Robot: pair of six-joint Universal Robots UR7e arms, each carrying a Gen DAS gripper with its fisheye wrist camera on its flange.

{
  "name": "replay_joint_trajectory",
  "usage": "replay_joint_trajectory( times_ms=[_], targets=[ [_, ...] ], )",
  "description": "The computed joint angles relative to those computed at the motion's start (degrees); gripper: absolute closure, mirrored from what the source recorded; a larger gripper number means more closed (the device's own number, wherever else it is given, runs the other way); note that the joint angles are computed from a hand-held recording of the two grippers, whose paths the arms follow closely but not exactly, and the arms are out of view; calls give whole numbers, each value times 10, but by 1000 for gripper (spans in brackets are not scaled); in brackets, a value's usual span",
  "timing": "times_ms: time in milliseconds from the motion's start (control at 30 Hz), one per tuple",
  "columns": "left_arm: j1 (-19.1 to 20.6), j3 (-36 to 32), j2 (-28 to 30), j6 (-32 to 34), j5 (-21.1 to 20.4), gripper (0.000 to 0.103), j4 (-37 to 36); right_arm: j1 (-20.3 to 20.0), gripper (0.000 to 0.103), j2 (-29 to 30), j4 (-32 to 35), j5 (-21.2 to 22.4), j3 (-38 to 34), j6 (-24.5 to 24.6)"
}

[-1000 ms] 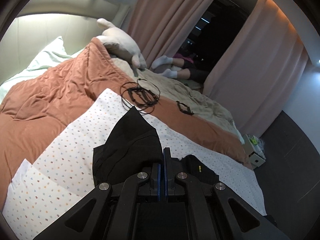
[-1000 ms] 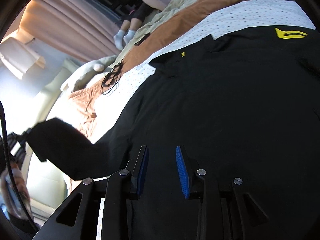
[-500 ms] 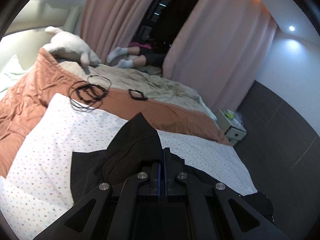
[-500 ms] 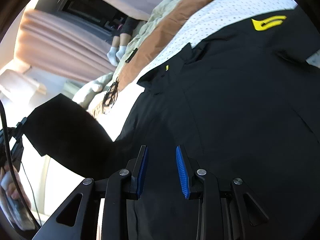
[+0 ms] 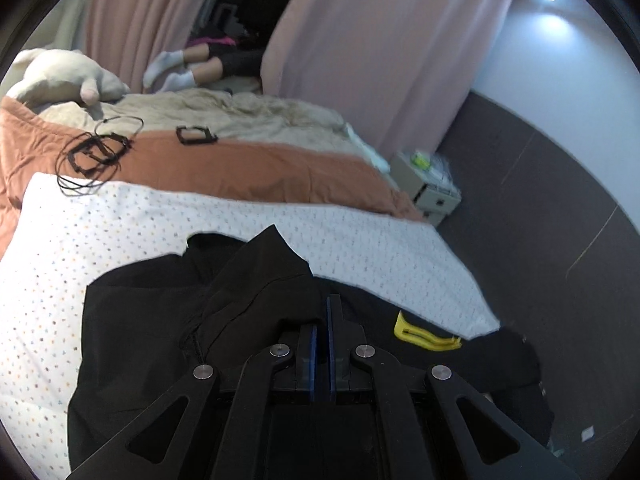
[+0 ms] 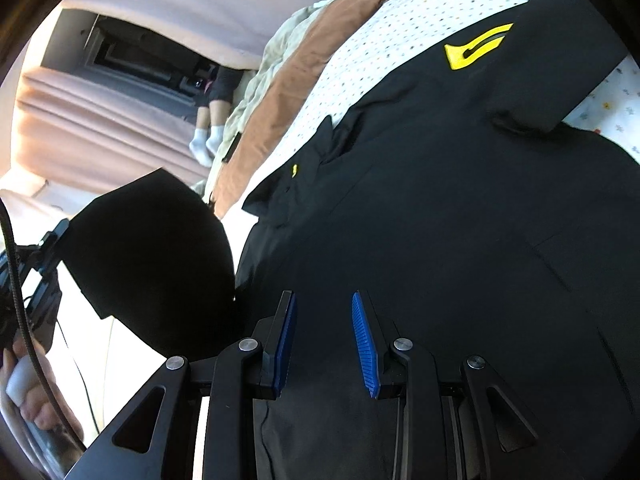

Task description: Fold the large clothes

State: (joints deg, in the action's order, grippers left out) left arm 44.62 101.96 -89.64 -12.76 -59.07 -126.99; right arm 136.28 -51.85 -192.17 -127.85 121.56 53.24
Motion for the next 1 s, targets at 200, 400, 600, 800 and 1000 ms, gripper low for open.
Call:
replay_joint_trajectory(
  times_ms=[200, 400, 600, 800, 1000],
  targets=[
    [27, 31, -9, -35, -71, 18, 31, -4, 52, -10, 3, -6, 11, 24],
    [28, 107, -89, -76, -29, 18, -12, -8, 51, -9, 9, -2, 13, 36],
    [30, 148, -143, -82, -50, 18, -21, -5, 51, -5, 44, -2, -1, 35],
    [73, 171, -147, -115, -120, 16, -45, 0, 51, 4, 92, -14, -36, 21],
    [136, 199, -164, -116, -185, 5, -74, 5, 51, 14, 148, -31, -65, 18]
  ],
)
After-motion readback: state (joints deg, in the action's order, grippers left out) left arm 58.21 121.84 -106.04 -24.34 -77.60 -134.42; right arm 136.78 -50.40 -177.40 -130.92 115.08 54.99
